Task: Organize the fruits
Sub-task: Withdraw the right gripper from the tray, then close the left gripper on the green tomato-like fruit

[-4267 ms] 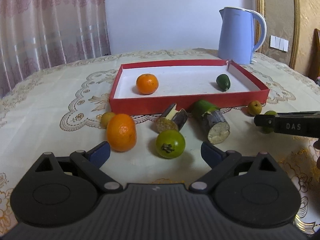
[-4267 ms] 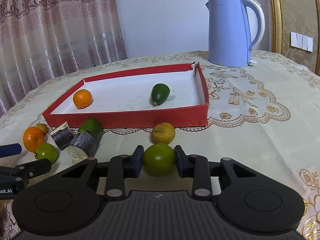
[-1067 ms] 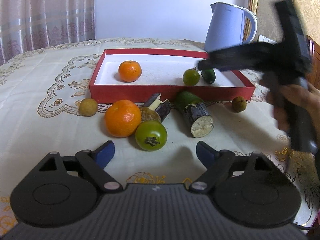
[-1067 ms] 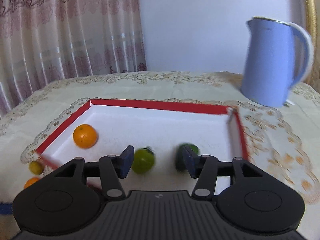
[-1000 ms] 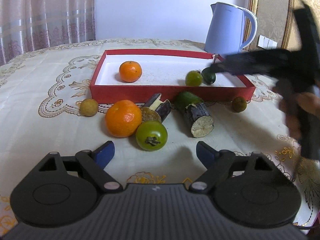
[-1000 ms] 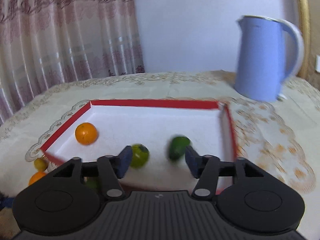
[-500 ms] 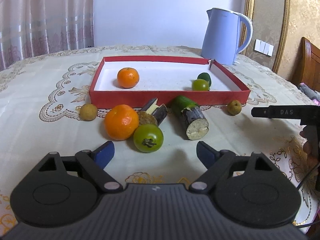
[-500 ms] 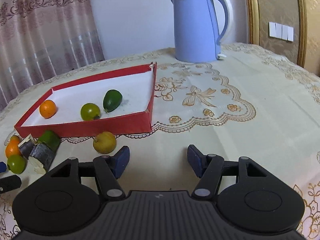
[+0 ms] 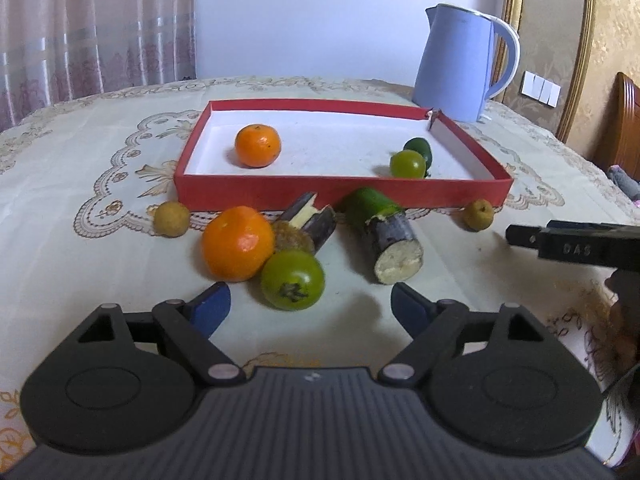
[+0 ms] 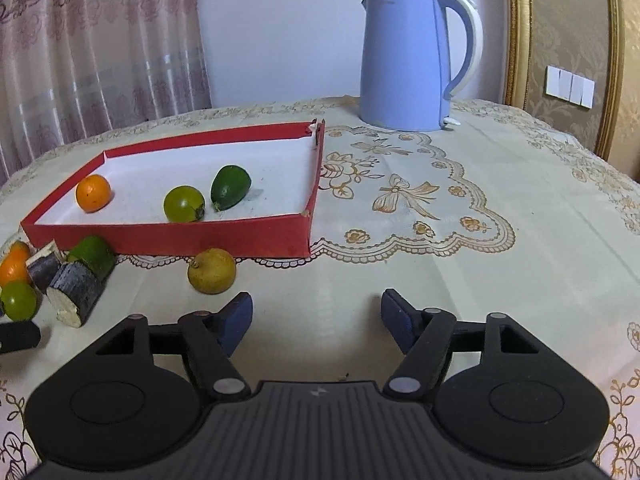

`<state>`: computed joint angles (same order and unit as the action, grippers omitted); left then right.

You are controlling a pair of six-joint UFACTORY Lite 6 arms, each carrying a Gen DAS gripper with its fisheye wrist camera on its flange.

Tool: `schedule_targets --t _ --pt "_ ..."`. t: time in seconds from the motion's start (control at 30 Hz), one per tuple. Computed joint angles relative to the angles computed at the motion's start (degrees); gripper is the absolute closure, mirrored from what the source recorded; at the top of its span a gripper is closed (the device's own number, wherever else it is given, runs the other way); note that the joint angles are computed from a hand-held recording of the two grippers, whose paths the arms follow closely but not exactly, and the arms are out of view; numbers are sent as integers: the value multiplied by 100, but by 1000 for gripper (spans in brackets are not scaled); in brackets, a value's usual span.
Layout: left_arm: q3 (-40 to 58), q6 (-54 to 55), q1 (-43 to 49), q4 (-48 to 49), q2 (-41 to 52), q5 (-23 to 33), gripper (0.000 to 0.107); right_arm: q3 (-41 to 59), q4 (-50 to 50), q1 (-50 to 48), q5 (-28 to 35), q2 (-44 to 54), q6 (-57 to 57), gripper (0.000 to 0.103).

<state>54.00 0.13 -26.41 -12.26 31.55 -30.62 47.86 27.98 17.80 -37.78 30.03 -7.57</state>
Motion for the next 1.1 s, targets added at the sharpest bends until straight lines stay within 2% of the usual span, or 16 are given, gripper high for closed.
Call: schedule_targets --t 0.17,0.4,0.47,0.53,0.67,0.8,1.1 --pt "234 914 -342 -984 142 -59 27 -23 -124 -40 -14 -4 109 31" --pt "466 1355 -447 -1432 286 -25 36 11 -83 -27 29 8 14 27" --pt "466 1408 -442 -1516 280 -25 46 -19 -167 -52 16 -9 97 27" --pt "444 1447 -414 -1585 269 36 66 -32 -204 -62 7 -13 136 27" --pt "397 945 -251 -1125 238 128 69 -24 -169 -58 23 -12 77 26" --pt "595 1332 -292 -1486 354 175 75 -18 -179 -52 24 -5 97 26" --pt "613 1299 -278 -1515 337 226 75 20 -102 -12 37 18 38 25"
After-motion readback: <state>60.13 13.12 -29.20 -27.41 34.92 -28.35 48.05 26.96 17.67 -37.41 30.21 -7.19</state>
